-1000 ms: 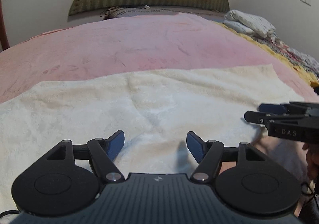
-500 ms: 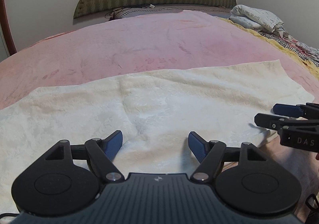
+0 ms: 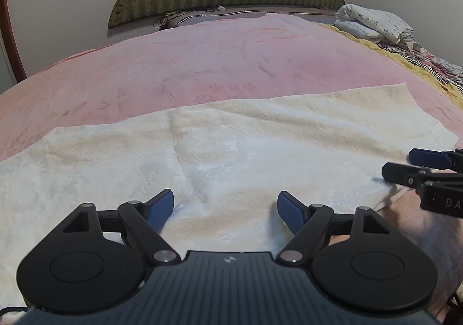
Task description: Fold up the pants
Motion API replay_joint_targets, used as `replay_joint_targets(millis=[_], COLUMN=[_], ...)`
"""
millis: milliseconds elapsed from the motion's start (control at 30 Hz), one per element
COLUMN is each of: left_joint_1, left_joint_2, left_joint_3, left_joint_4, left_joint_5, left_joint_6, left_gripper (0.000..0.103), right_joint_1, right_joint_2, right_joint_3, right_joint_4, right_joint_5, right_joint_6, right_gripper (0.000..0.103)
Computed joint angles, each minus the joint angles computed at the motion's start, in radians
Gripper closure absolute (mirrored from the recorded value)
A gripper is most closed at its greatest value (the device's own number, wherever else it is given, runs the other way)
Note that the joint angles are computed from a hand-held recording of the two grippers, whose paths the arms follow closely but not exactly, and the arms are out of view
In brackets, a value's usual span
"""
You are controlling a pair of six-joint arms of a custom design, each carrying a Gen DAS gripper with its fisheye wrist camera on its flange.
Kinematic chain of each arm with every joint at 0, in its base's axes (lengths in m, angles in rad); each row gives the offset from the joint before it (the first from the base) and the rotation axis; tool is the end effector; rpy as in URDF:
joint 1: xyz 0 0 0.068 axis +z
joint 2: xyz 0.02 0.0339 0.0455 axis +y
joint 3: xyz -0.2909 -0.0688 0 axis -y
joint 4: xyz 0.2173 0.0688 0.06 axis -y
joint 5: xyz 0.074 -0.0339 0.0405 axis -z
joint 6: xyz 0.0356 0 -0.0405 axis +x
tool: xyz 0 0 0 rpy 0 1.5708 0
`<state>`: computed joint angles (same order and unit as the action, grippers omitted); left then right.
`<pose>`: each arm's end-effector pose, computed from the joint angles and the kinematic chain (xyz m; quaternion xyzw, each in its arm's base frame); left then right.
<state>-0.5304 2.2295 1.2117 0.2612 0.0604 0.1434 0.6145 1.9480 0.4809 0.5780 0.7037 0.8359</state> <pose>0.3810 -0.2259 0.1150 0.3147 0.8623 -0.1033 0.3830 0.2364 0.1386 0.0955 0.2122 0.8666 -0.0349 0.4503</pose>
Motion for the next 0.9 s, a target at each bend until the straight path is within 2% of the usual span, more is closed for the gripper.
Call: replay_joint_targets(millis=[133,433,733,900], left_joint_1=[0.000,-0.002,-0.006,-0.008], left_joint_2=[-0.002,0.014,0.013,0.016], left_joint_3=[-0.011,0.001,-0.028,-0.036], left_joint_4=[0.014,0.027,0.057,0.069], left_joint_5=[0.000,-0.020,-0.026,-0.027], left_joint_6=[0.011,-0.042,-0.008,-0.006], left_gripper=[0.021,0.021,0.018,0.016], right_joint_1=[0.005,0.032,0.028,0.030], right_joint_2=[0.018,-0.048,-0.040,-0.046], right_joint_3=[0.018,-0.102,-0.114,-0.116], right_joint_4=[-0.022,0.046,0.077,0.045], right_joint_5=[0.000,0.072,0.071,0.084], right_joint_6=[-0.016,0.128,0.135,0.163], right_gripper=[0.039,0.038,0.038,0.038])
